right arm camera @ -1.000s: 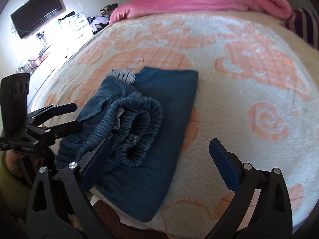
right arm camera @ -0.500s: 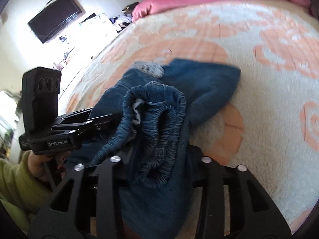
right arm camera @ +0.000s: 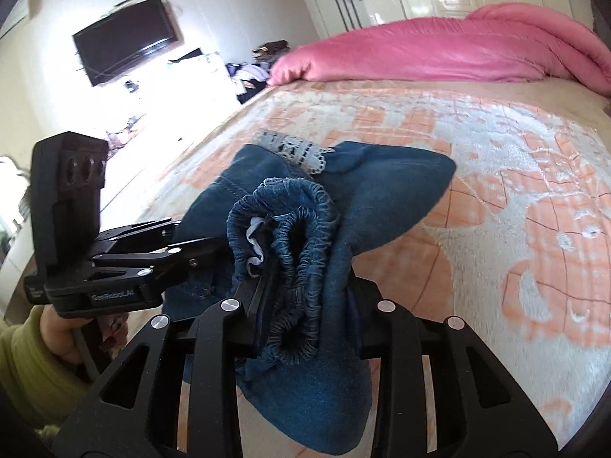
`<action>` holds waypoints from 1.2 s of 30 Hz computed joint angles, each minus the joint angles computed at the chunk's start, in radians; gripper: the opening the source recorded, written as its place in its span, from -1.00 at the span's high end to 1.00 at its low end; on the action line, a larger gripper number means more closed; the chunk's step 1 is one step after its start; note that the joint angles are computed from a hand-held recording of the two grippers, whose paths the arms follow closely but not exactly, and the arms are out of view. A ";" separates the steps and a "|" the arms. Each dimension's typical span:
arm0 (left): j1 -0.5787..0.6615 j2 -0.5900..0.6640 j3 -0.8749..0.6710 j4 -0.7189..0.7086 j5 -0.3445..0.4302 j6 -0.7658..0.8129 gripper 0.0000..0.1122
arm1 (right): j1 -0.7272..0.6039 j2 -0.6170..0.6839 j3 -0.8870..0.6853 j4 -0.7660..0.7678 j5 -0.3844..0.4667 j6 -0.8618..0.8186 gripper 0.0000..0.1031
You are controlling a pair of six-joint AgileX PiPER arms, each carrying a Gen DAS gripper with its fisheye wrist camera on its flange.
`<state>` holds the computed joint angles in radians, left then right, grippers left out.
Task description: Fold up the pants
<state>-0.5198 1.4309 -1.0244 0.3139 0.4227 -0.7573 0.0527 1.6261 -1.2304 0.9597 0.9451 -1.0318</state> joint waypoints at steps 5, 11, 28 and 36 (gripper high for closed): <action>0.062 0.099 0.016 -0.066 -0.023 0.056 0.02 | 0.062 0.094 -0.019 -0.204 -0.138 0.208 0.23; 0.087 0.111 0.077 -0.093 -0.077 0.053 -0.27 | 0.010 0.112 0.005 -0.202 -0.141 0.253 -0.32; -0.089 -0.119 0.118 0.245 0.103 -0.325 -0.62 | -0.109 -0.229 0.202 -0.156 -0.134 0.158 -0.82; -0.311 -0.274 0.137 0.432 0.322 -0.550 -0.76 | -0.153 -0.440 0.297 -0.147 -0.090 0.108 -0.82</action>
<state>-0.8304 1.1571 -0.8874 0.7459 0.7443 -1.3070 -0.1004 1.1858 -0.9337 0.8128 0.8554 -0.9233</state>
